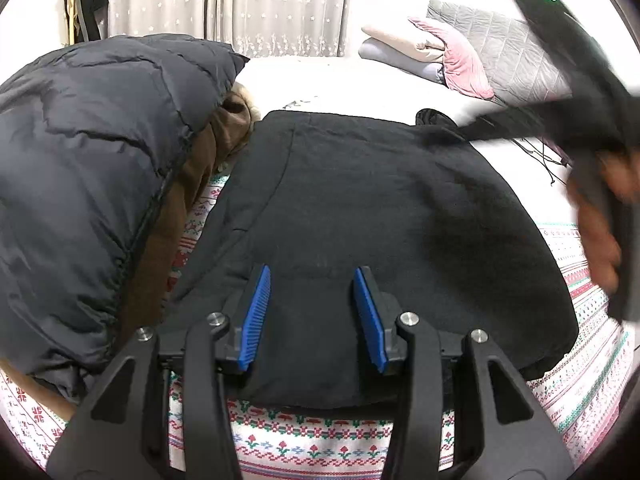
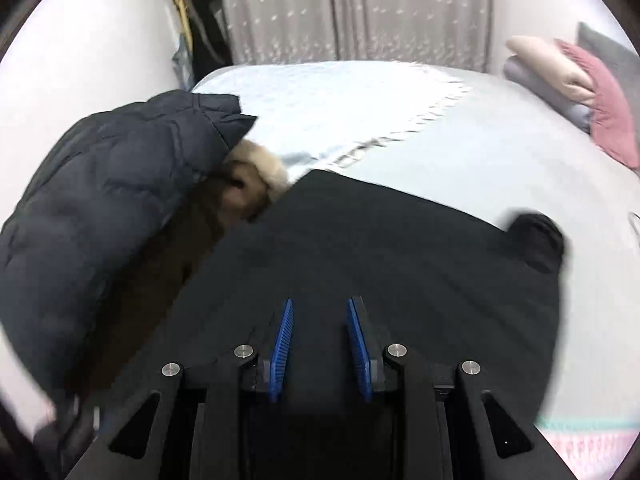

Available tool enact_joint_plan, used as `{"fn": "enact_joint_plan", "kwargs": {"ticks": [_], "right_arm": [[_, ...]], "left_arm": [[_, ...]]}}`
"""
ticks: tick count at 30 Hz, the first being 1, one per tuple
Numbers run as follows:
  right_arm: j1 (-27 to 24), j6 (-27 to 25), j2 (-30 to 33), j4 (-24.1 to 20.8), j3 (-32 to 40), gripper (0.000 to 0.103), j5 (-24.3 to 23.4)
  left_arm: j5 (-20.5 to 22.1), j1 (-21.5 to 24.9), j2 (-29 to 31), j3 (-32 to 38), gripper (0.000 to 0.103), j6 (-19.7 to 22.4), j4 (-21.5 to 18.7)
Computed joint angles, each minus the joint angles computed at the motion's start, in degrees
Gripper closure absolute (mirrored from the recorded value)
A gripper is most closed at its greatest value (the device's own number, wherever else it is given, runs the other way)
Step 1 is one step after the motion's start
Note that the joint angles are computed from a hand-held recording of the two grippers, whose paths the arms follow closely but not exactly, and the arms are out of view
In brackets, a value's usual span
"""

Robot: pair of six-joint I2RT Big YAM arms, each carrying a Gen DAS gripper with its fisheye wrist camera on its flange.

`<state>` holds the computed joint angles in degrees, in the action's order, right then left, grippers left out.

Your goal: Fold large clothes

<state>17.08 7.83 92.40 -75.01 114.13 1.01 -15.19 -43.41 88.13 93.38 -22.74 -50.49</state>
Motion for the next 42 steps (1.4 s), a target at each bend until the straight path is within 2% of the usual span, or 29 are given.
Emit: {"fn": "enact_joint_plan", "kwargs": {"ticks": [3,5,6,7,8,10,13,16,19,20,21,23,26,28,30,33,36,39,42], "right_arm": [[-2.4,1.3,-6.8,1.4,-11.5,0.074,0.1],[-3.9,1.4,-8.7,6.1,-19.0,0.074,-1.3],[-3.3,1.4,-9.2,7.3,-20.4,0.075,0.3],[-2.7,1.0,-8.7,5.6,-18.9,0.074,2.1],[-1.7,0.6,-7.5,1.7,-15.8,0.074,3.9],[-0.8,-0.4,-6.2,-3.0,-10.8,0.073,3.5],[-0.5,-0.1,-12.8,-1.1,-14.7,0.073,2.1],[1.0,-0.1,-18.1,-1.3,-22.6,0.073,1.4],[3.9,-1.7,-20.5,3.5,-29.4,0.073,8.6],[4.5,-1.7,-20.0,3.0,-28.9,0.073,10.0],[4.6,-1.2,-18.8,0.5,-26.5,0.073,10.1],[4.0,0.5,-17.9,-2.1,-23.2,0.073,7.7],[3.2,2.1,-20.9,-2.3,-24.2,0.074,5.6],[2.8,2.1,-22.3,-0.8,-28.5,0.074,5.2],[2.4,2.5,-22.7,2.9,-31.9,0.074,5.3],[1.2,6.0,-21.7,3.5,-31.4,0.074,3.6],[1.3,6.5,-21.5,3.3,-30.9,0.074,5.1],[1.9,9.7,-21.7,4.0,-31.4,0.074,5.4],[3.6,10.7,-20.8,5.0,-31.3,0.074,10.0]], "left_arm": [[0.7,0.2,0.1,0.0,0.057,0.4,0.1],[0.4,0.2,0.6,0.4,0.057,1.3,-0.2],[-0.1,0.2,0.8,0.5,0.057,1.8,-0.3],[0.1,0.3,0.7,0.3,0.057,2.1,0.0],[0.7,0.6,0.4,0.0,0.057,2.0,0.5],[2.1,1.1,-0.1,-0.5,0.057,1.5,1.2],[3.1,1.4,-0.2,-0.6,0.057,1.2,1.5],[2.9,1.0,-0.1,-0.5,0.057,1.3,1.1],[2.3,0.8,0.4,0.0,0.057,1.8,0.3],[1.9,0.8,0.6,0.2,0.057,2.1,0.1],[1.8,0.9,0.6,0.1,0.057,2.3,0.0],[2.6,1.2,0.4,0.0,0.057,2.0,0.1],[3.3,1.3,0.5,0.2,0.057,1.1,-0.2],[2.9,0.9,0.9,0.9,0.057,1.6,-1.0],[1.2,0.3,1.4,1.4,0.057,2.2,-1.9],[1.0,0.3,1.3,1.4,0.057,2.4,-2.2],[2.4,0.5,0.4,1.5,0.057,1.8,-3.0],[5.3,1.3,-1.3,0.6,0.057,0.1,-3.7],[6.8,2.0,-3.0,-1.0,0.057,-1.5,-3.6]]}}
